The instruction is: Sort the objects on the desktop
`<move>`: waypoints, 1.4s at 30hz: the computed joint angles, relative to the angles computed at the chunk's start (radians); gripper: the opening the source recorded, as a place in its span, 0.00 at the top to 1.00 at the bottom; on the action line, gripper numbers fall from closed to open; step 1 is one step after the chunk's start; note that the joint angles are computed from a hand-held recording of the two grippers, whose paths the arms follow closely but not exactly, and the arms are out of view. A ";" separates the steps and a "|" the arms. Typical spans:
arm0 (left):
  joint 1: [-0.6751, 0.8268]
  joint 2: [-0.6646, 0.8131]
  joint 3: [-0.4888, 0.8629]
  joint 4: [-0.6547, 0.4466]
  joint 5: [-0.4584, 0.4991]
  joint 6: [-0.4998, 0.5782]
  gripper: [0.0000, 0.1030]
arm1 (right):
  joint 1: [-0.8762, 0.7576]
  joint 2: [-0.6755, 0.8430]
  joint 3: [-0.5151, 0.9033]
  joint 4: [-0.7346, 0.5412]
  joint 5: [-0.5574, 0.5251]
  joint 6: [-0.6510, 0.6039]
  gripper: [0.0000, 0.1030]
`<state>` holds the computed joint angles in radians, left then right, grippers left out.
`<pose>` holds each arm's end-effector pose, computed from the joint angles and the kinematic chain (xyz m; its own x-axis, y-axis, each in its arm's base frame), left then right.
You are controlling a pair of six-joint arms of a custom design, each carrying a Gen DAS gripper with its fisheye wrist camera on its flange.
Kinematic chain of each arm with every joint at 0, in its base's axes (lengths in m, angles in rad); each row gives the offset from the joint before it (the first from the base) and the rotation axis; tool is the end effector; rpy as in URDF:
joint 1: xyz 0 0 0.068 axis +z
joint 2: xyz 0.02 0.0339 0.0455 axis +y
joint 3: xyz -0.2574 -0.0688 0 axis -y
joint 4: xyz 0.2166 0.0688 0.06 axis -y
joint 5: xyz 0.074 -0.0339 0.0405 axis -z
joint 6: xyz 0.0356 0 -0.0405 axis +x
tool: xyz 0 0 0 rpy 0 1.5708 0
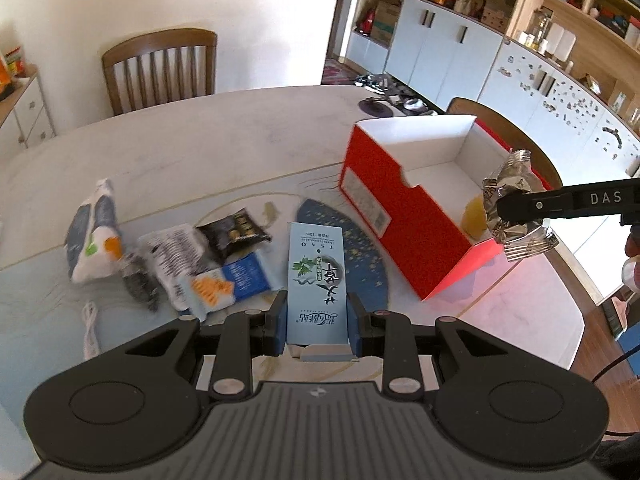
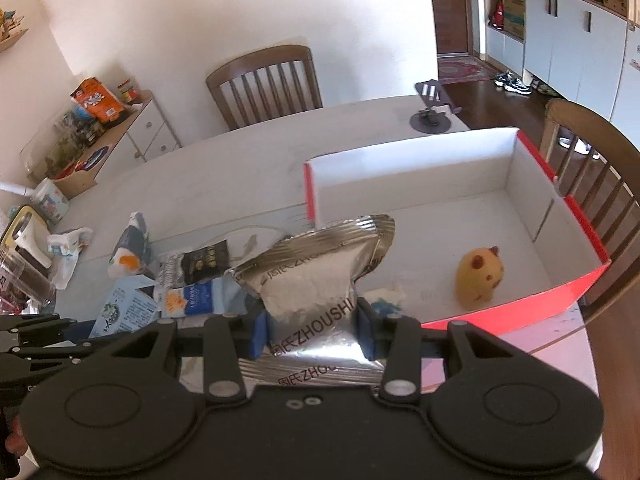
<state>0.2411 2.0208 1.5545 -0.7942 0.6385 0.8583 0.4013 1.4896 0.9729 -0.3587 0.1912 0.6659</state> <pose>0.3777 0.0710 0.2038 -0.6159 0.4743 -0.6291 0.6899 0.7102 -0.1399 0.2667 0.1058 0.2316 -0.7235 0.3519 -0.5939 0.2232 0.9334 0.2811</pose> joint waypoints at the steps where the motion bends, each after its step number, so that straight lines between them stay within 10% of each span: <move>1: -0.013 -0.007 -0.009 0.008 -0.001 -0.007 0.73 | -0.012 -0.008 -0.009 0.003 -0.004 -0.006 0.59; 42: -0.455 -0.036 -0.039 0.213 -0.149 -0.270 0.73 | -0.514 0.049 0.002 -0.049 -0.315 -0.389 0.59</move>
